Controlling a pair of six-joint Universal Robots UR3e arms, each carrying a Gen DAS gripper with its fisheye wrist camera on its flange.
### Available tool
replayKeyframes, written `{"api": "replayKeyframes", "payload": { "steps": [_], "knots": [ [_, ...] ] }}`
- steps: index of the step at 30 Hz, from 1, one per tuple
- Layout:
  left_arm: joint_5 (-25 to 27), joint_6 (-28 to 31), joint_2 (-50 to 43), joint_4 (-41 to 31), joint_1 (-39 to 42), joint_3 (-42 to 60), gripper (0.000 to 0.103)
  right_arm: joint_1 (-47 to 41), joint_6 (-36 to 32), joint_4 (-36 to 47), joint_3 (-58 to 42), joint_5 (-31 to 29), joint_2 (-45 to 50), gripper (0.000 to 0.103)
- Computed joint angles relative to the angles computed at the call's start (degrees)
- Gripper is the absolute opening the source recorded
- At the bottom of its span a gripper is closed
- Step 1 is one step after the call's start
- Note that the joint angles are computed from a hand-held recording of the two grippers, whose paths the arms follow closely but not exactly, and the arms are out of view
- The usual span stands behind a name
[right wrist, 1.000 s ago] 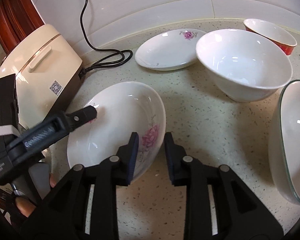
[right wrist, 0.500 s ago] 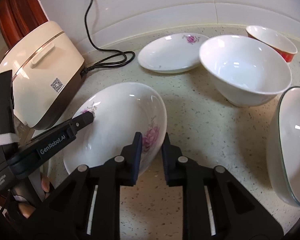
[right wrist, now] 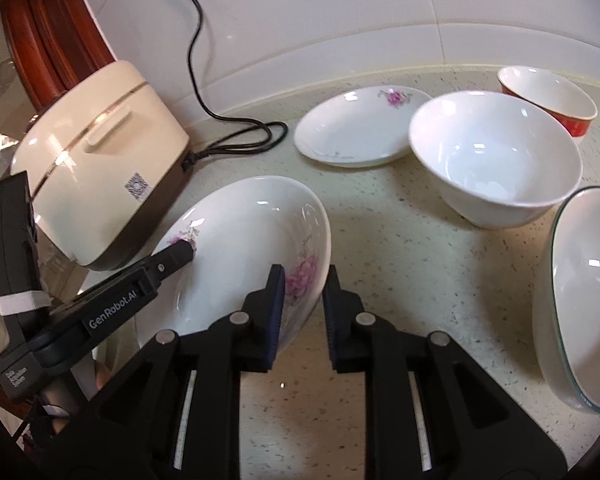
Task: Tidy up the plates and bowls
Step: 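Carry the plate with both tools and lower it onto the first plate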
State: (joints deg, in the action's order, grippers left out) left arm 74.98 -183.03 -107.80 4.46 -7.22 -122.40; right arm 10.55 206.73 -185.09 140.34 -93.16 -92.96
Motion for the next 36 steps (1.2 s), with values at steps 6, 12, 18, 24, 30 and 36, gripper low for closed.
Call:
{"api": "replayKeyframes", "payload": {
  "steps": [6,12,18,24,30,36],
  "knots": [
    [0.6,-0.13,3.09,6.1,1.53,-4.69,0.025,1.9,-0.04,-1.63,-1.21,0.61,1.77,0.022],
    [-0.56,-0.15,4.95,7.56,3.59,-7.43,0.025,2.14,-0.46,-3.72,-1.0,2.04,2.52,0.022],
    [-0.16,-0.31,6.38,10.01,4.35,-10.24,0.025,1.98,-1.34,-5.48,-0.66,3.15,3.68,0.022],
    [0.53,-0.1,7.48,12.73,4.85,-12.46,0.025,1.66,-2.37,-7.9,0.21,4.12,3.97,0.022],
    [0.29,0.16,10.85,16.25,6.6,-16.54,0.025,2.12,-3.28,-10.42,0.67,5.35,4.57,0.022],
    [-1.33,1.62,15.26,18.13,9.54,-21.11,0.025,4.35,-4.05,-11.34,-0.9,4.81,5.78,0.022]
  ]
}}
